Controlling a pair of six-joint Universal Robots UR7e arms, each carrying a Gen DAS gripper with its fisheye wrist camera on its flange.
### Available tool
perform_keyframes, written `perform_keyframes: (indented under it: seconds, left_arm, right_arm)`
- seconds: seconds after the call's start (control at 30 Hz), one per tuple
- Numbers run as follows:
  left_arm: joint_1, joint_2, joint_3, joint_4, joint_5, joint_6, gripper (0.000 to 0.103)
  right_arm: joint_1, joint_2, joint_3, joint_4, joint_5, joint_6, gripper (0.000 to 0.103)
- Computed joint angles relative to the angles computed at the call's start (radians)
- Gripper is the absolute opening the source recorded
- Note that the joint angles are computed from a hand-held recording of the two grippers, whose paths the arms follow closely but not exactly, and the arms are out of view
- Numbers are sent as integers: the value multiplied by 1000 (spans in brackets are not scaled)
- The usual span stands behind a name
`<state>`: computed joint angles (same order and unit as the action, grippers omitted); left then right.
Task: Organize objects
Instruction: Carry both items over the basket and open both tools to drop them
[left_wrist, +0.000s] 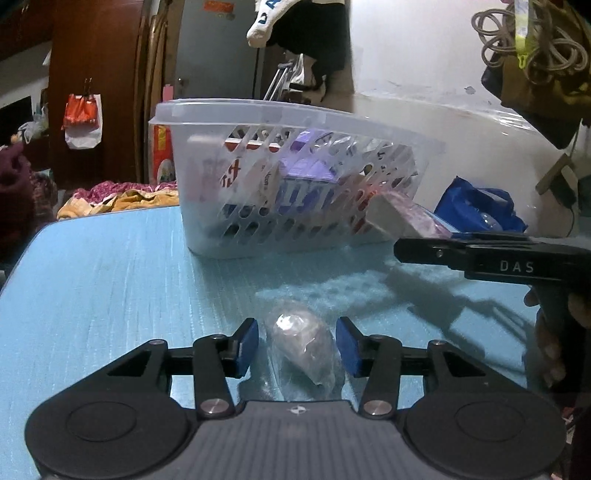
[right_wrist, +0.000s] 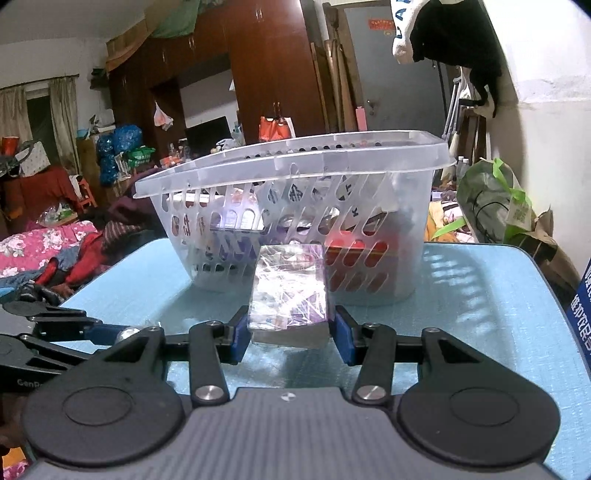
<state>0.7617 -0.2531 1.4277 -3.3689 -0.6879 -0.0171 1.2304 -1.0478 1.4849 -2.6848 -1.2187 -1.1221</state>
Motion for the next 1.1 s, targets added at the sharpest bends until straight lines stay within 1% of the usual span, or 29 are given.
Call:
perform_keyframes:
  seconds: [0.07,0.17,0.23,0.27,0.33,0.37,0.4,0.43,0.47,0.53,0.57,0.6,0.63,0.67,0.7,0.73,0.77,0.8,0.87,0.9,0.93,0.97,1.03,1.1]
  left_arm:
    - [-5,10,1,-38,13,25,43]
    - [-17,35,-3,-177,29,108,43]
    - [-21,26,9,-239,12,130,43]
    - [-26,24,3,-271,7,158,43]
    - [-39,31,-50,-355,21,263,43]
    - [-44,34,-93,-370,24,312,43]
    - [-44,33,-135,-363,15,346,43]
    - [-41,35,-181,-342,4,367,43]
    - [-38,42,-238,-314,-1,387,43]
    - [-26,75,-372,-234,12,419,43]
    - [-18,98,-440,-192,20,425,44]
    - [-8,120,-505,-135,28,428,53]
    - [4,139,-559,-68,31,422,64]
    - [14,154,-594,-30,31,410,85]
    - [26,173,-633,-5,32,397,88]
    - [33,175,-639,14,34,379,88]
    - [39,170,-630,30,31,356,88]
    - [42,158,-602,13,18,352,88]
    - [40,136,-536,-72,-10,392,89]
    - [36,132,-516,-108,-7,409,92]
    - [32,129,-505,-118,5,413,95]
    - [30,122,-492,-103,12,406,102]
    - [28,115,-474,-86,8,399,103]
    - [24,109,-457,-63,27,372,103]
  right_arm:
    - [-1,-1,1,-1,4,1,50]
    - [-11,-11,23,-28,42,-13,50]
    - [-23,-37,58,-44,91,-41,50]
    - [-28,-54,66,-30,122,-36,50]
    - [-29,-85,76,-19,203,-24,50]
    - [-21,-93,78,-47,239,-25,50]
    - [-5,-93,75,-93,250,-18,50]
    - [17,-84,60,-135,245,-6,50]
    - [42,-69,31,-151,233,6,50]
    - [88,-23,-49,-144,196,24,50]
    - [111,4,-88,-144,161,26,51]
    - [131,33,-127,-138,126,16,54]
    - [146,57,-153,-141,95,6,65]
    - [157,83,-178,-148,66,-5,85]
    - [162,104,-191,-176,50,-9,93]
    - [165,124,-199,-212,32,-10,97]
    - [166,133,-207,-220,15,-11,97]
    - [163,131,-208,-209,11,-3,97]
    - [144,108,-197,-169,48,22,103]
    - [134,98,-188,-162,73,33,103]
    - [126,86,-177,-165,79,42,103]
    - [126,79,-166,-180,59,58,103]
    - [128,76,-155,-211,17,77,103]
    - [130,77,-143,-247,-20,100,103]
